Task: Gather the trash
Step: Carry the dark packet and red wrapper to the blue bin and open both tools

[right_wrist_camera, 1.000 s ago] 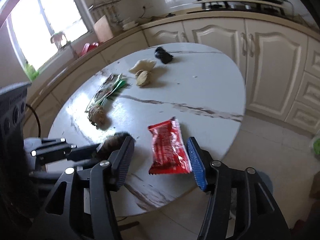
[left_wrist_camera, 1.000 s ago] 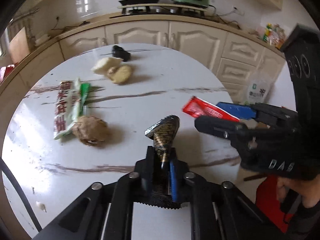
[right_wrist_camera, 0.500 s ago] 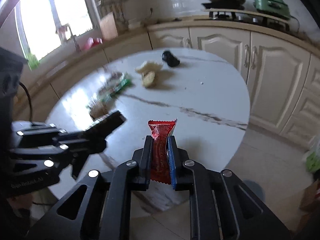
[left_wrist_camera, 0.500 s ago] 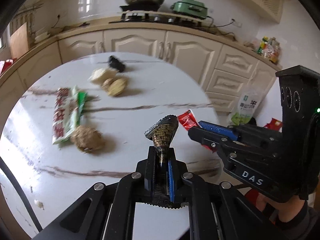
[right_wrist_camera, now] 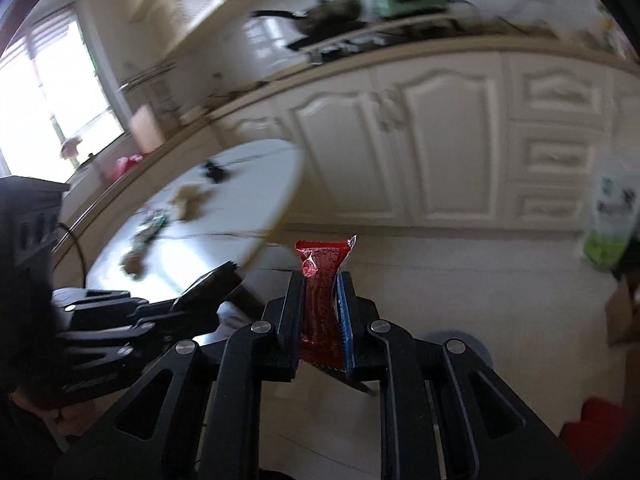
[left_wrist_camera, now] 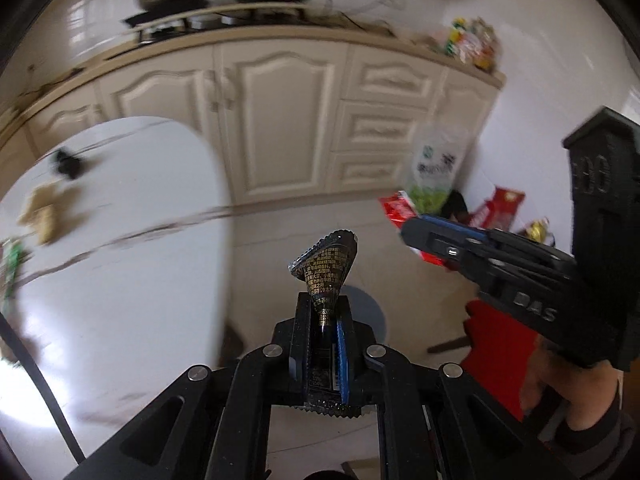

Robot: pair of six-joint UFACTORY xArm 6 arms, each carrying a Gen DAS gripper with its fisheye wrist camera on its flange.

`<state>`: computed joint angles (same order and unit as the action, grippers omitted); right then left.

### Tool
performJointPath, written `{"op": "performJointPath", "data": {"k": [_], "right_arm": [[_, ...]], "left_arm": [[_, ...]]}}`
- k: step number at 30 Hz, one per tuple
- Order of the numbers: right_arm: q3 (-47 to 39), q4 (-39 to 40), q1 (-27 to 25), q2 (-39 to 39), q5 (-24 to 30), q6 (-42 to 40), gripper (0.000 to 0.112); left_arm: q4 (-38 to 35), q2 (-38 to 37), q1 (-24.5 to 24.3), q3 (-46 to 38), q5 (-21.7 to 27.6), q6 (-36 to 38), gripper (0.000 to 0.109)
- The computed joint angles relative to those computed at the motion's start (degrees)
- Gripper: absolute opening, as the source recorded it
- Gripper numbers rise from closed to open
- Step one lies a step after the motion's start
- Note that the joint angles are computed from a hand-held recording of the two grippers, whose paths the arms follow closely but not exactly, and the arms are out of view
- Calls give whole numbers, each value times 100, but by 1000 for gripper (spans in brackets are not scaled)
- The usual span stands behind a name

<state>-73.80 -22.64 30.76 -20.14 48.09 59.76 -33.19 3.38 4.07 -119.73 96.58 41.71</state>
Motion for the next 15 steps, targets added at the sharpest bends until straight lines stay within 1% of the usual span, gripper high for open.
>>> {"op": "performJointPath", "data": {"k": [1,2,3,5,6,7,8,9,11,13,14,15], "right_arm": [[322,5,-153,-173,-108,128,21],[544,80,-273,-283,-204,149,23],[745,172,-395,-369,-309,161,28],[1213,231,-644,-551,-533,272,40],[1438,317,-767,-635,-619,292,54],[1569,380,-830,-662,-704,318,58],[1845,517,-954,-775,-929,322,58],[2045,613,-1044,-864,-1015,329,58],[2255,657,-1126,-971,-944,427,60],[2566,813,-1217,-1183,-1029,426,63],[2651,783,-1229,-1266,-897,488,64],[2725,695,-1226,-1356,-760,594,67]], "left_arm": [[127,6,-200,81,-88,-31,7],[215,27,-376,155,-172,-45,7],[323,71,-539,170,-224,-88,7],[516,201,-825,204,-357,-145,7],[611,282,-967,160,-397,-222,7],[718,360,-1105,165,-447,-255,7],[823,453,-1232,157,-493,-301,7],[947,501,-1372,183,-559,-382,7],[1108,753,-1601,58,-633,-468,7],[1307,1041,-1869,-148,-621,-634,7],[1429,1222,-1991,-281,-622,-725,7],[1530,1394,-2096,-427,-622,-805,8]]}}
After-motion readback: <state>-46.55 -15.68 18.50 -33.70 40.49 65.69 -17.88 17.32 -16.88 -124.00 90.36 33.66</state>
